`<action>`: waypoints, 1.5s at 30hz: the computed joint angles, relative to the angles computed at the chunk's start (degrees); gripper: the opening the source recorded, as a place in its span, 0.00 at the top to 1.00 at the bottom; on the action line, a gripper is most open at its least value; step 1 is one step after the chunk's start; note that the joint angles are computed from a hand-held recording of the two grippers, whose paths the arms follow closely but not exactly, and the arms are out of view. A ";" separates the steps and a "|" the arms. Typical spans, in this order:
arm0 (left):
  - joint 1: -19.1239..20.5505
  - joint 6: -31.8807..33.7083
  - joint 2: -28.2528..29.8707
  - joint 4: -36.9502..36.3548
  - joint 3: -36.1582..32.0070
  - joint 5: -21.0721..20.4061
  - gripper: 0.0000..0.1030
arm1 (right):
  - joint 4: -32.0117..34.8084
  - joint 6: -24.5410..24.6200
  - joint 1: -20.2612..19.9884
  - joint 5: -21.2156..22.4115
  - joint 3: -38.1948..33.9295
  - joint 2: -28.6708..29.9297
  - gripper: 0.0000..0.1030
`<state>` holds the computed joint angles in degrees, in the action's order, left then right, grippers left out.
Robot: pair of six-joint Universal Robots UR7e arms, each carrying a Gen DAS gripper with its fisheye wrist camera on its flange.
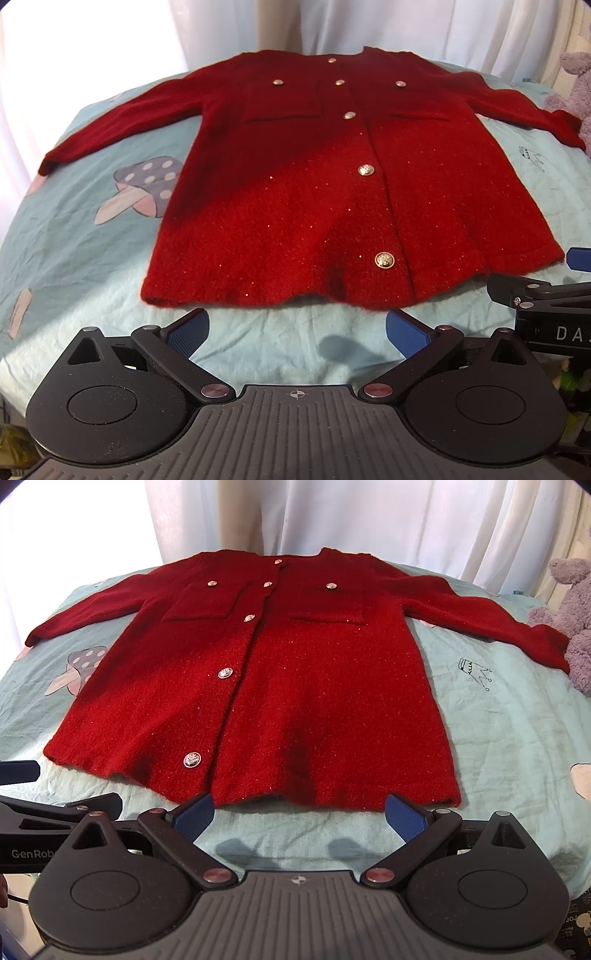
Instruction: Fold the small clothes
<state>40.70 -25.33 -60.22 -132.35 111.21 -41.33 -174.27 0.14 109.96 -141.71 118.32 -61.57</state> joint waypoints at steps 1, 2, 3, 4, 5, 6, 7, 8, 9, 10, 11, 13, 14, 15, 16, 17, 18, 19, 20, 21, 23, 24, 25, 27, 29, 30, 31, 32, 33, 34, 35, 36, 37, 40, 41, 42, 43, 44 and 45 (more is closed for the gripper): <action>-0.05 -0.17 0.01 0.03 0.08 -0.01 0.00 | 0.04 -0.01 0.00 0.00 -0.01 -0.02 0.04; -0.12 -0.40 0.00 0.07 0.18 -0.01 0.00 | 0.02 -0.03 -0.01 -0.01 -0.02 0.00 0.04; -0.19 -0.63 -0.02 0.12 0.28 -0.04 0.00 | 0.06 -0.05 -0.04 0.07 0.01 -0.07 0.04; -0.26 -0.84 -0.05 0.14 0.40 -0.10 0.00 | 0.06 -0.05 -0.04 0.07 0.01 -0.07 0.04; -0.35 -1.08 -0.10 0.16 0.54 -0.15 0.00 | 0.06 -0.05 -0.04 0.07 0.01 -0.07 0.04; -0.46 -1.34 -0.13 0.15 0.69 -0.17 0.00 | -0.26 -0.24 -0.17 0.16 0.16 -0.07 0.04; -0.39 -1.33 -0.20 0.39 0.46 -0.15 0.00 | -0.31 -0.27 -0.16 0.13 0.19 -0.04 0.04; 0.23 -0.62 0.17 0.72 -0.74 -0.27 0.00 | -0.38 -0.38 -0.32 0.23 0.30 -0.22 0.04; 0.25 -0.56 0.16 0.73 -0.74 -0.28 0.00 | -0.37 -0.34 -0.30 0.22 0.32 -0.21 0.04; 0.20 -0.64 0.17 0.76 -0.69 -0.29 0.00 | -0.34 -0.33 -0.30 0.25 0.34 -0.23 0.04; 0.14 -0.74 0.17 0.77 -0.62 -0.30 0.00 | -0.30 -0.24 -0.29 0.22 0.35 -0.24 0.04; 0.22 -0.69 0.20 0.76 -0.72 -0.26 0.00 | -0.30 -0.17 -0.28 0.18 0.33 -0.24 0.04; 0.19 -0.91 0.21 0.87 -0.68 -0.25 0.00 | -0.35 -0.16 -0.27 0.15 0.36 -0.23 0.04; 0.16 -1.12 0.20 0.98 -0.63 -0.31 0.00 | -0.18 -0.10 -0.26 0.11 0.26 -0.21 0.04; 0.13 -1.30 0.17 1.06 -0.54 -0.38 0.00 | -0.13 -0.04 -0.25 0.11 0.28 -0.22 0.04; 0.08 -1.54 0.14 1.19 -0.46 -0.40 0.00 | -0.12 -0.04 -0.26 0.17 0.27 -0.23 0.04; 0.00 -1.74 0.12 1.26 -0.36 -0.41 0.00 | -0.08 -0.07 -0.26 0.24 0.28 -0.26 0.04; -0.09 -1.88 0.09 1.27 -0.24 -0.40 0.00 | -0.11 -0.14 -0.25 0.29 0.31 -0.26 0.04; -0.21 -2.02 0.06 1.24 -0.08 -0.35 0.00 | -0.12 -0.18 -0.24 0.31 0.31 -0.25 0.04; -0.33 -2.12 0.02 1.19 0.09 -0.33 0.00 | -0.13 -0.23 -0.27 0.37 0.30 -0.24 0.04; -0.45 -2.38 -0.19 1.41 0.24 -0.41 0.00 | 0.15 -0.12 -0.25 0.41 0.17 -0.23 0.04; 0.47 -1.30 0.03 1.75 -1.15 -0.51 0.00 | 0.31 -0.01 -0.22 0.39 0.09 -0.21 0.04; 0.45 -1.37 0.02 1.77 -1.13 -0.51 0.00 | 0.28 -0.01 -0.20 0.39 0.11 -0.21 0.04; 0.40 -1.55 -0.01 1.84 -1.10 -0.54 0.00 | 0.20 -0.07 -0.18 0.32 0.09 -0.16 0.04; 0.49 -1.33 0.02 1.92 -1.36 -0.64 0.00 | 0.24 -0.04 -0.08 0.19 -0.01 -0.05 0.04; 0.52 -1.28 0.05 1.94 -1.48 -0.67 0.00 | 0.19 -0.07 -0.07 0.19 -0.02 -0.02 0.04; 0.52 -1.20 0.08 1.88 -1.53 -0.73 0.00 | 0.18 -0.07 -0.06 0.20 -0.02 -0.01 0.04; 0.51 -1.16 0.10 1.86 -1.56 -0.76 0.00 | 0.25 -0.01 -0.05 0.16 -0.05 0.02 0.04; 0.50 -1.17 0.16 1.93 -1.68 -0.80 0.00 | 0.31 -0.02 -0.04 0.14 -0.17 0.08 0.04; 0.51 -1.19 0.19 1.98 -1.72 -0.84 0.00 | 0.18 -0.15 -0.05 0.19 -0.14 0.04 0.04; 0.52 -1.30 0.17 2.08 -1.76 -0.88 0.00 | 0.18 -0.19 -0.04 0.20 -0.17 0.06 0.04; 0.58 -1.30 0.19 2.14 -1.84 -0.94 0.00 | 0.41 -0.16 -0.07 0.22 -0.30 0.03 0.04; 0.61 -1.33 0.24 2.23 -1.94 -0.99 0.00 | 0.47 -0.13 -0.08 0.21 -0.33 0.04 0.04; 0.68 -1.23 0.33 2.23 -2.11 -1.05 0.00 | 0.82 0.07 -0.14 0.30 -0.47 -0.01 0.04; 0.70 -1.16 0.37 2.18 -2.16 -1.08 0.00 | 0.94 0.07 -0.16 0.31 -0.48 -0.14 0.04; 0.77 -0.98 0.45 2.05 -2.24 -1.09 0.00 | 0.91 0.00 -0.15 0.30 -0.53 -0.10 0.04; 0.79 -0.89 0.51 2.01 -2.28 -1.10 0.00 | 0.93 -0.07 -0.23 0.35 -0.57 -0.15 0.04; 0.86 -0.80 0.67 2.00 -2.43 -1.11 0.00 | 0.94 -0.05 -0.25 0.35 -0.62 -0.14 0.04; 0.91 -0.77 0.74 2.03 -2.52 -1.13 0.00 | 0.94 -0.05 -0.25 0.35 -0.62 -0.14 0.04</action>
<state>41.61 -26.11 -59.47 -130.32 108.69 -42.46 -173.33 0.10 109.71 -141.36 117.71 -61.71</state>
